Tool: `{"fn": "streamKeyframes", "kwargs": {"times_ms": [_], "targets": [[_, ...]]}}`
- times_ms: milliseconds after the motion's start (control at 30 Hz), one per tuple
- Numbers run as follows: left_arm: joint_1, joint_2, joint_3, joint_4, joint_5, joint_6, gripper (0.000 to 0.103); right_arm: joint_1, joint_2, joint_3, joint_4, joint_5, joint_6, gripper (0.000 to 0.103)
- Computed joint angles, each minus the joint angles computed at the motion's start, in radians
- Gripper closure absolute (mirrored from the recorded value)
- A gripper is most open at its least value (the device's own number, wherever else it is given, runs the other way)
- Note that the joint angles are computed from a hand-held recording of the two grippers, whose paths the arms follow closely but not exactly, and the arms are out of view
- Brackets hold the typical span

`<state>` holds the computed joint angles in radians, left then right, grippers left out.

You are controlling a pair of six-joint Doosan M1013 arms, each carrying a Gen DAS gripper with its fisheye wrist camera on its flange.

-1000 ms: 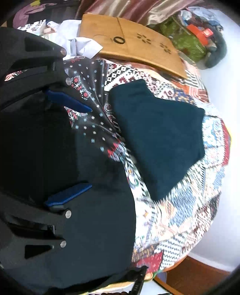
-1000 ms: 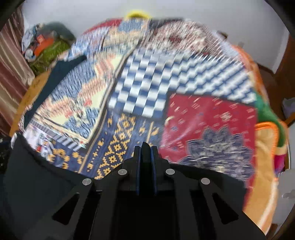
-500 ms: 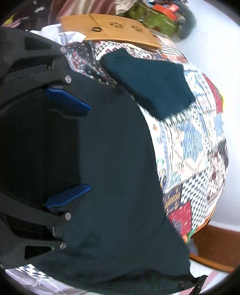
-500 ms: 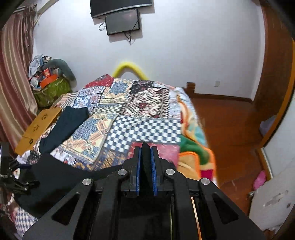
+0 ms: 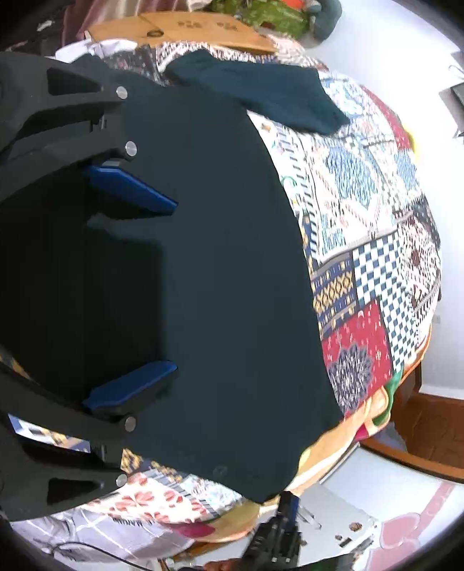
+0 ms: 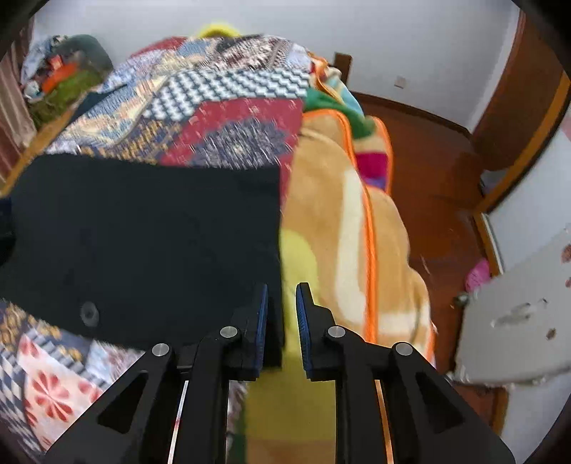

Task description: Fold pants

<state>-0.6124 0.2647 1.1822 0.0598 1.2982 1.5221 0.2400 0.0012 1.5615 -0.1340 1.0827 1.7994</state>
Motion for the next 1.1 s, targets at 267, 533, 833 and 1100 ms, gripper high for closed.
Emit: {"fn": "streamKeyframes", "kwargs": {"times_ms": [267,533,833,1100], "targets": [[0.032,-0.026,-0.003,-0.028,-0.073,-0.084,0.017,0.018,-0.033,-0.049,0.005,-0.037,0.012,0.068],[0.172,-0.115,0.032,0.100,-0.146,-0.199,0.013,0.114,0.029,-0.178,0.068,-0.160,-0.056,0.059],[0.378,-0.170,0.145,0.133,-0.090,-0.258,0.012,0.224,0.208,-0.366,0.211,-0.148,-0.237,0.053],[0.465,-0.163,0.257,0.023,-0.080,-0.231,0.012,0.276,0.402,-0.575,0.292,0.030,-0.353,0.053]]}}
